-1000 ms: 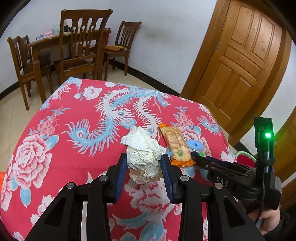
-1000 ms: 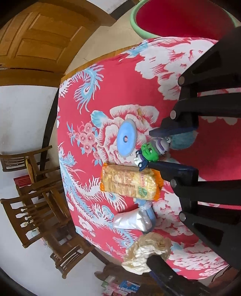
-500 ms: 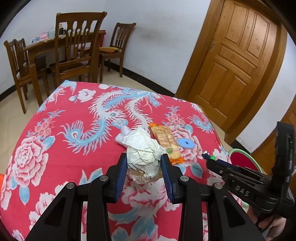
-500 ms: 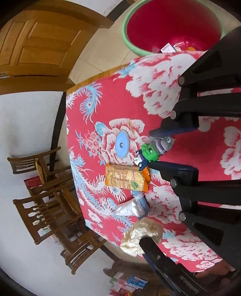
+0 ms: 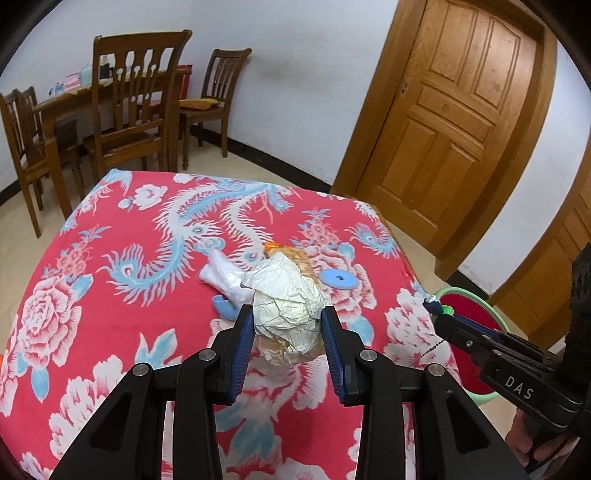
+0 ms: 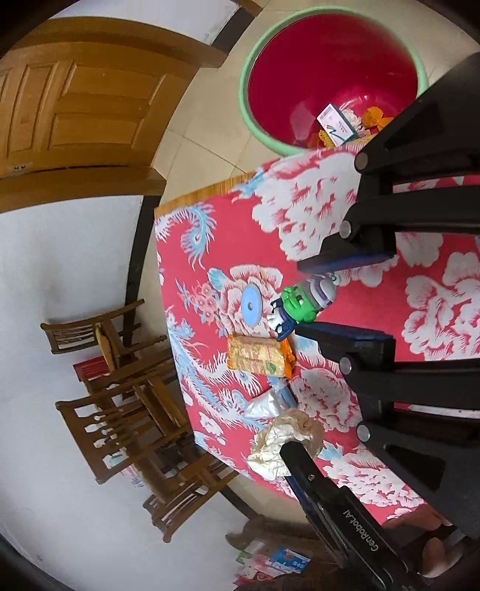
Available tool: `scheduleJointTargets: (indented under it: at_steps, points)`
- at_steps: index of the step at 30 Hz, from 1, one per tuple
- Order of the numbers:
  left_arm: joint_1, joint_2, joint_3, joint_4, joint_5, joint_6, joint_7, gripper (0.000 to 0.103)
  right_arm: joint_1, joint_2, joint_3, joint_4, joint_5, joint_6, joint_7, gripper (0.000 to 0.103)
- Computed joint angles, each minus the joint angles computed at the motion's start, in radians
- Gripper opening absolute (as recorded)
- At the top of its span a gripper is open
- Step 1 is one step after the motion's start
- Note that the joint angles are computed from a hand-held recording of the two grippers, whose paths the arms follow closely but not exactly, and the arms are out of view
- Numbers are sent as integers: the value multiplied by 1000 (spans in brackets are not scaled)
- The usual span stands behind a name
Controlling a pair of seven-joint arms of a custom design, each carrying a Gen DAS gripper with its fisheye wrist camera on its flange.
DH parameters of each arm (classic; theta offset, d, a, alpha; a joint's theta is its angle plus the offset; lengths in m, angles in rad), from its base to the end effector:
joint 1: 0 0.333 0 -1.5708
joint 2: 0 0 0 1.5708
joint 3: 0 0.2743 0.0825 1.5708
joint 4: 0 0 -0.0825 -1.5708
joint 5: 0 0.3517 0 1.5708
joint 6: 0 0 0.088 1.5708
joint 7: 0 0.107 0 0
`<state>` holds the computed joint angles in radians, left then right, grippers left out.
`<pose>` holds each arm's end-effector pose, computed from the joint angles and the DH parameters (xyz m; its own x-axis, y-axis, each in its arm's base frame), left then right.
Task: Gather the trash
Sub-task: 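Carry the paper and the green toy over the red bin with both grippers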
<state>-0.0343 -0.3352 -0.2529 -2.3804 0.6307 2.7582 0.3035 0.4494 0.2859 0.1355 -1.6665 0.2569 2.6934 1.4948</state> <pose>0.4449 -0.1643 0.4942 0.3331 -0.9101 0.2465 -0.5971 -0.4059 -0.6919 0.5519 0.3436 0.4991 0.5009 -0.8362 -0.2233 -0.7097 -0.2491 -0.6590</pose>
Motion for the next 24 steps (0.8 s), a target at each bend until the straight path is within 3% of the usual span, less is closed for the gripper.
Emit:
scheduleJointTargets:
  at_steps: [24]
  points:
    - [-103,191,-9,207,-10,8,98,37,-97,-167,-48,-223,2,84,65,29]
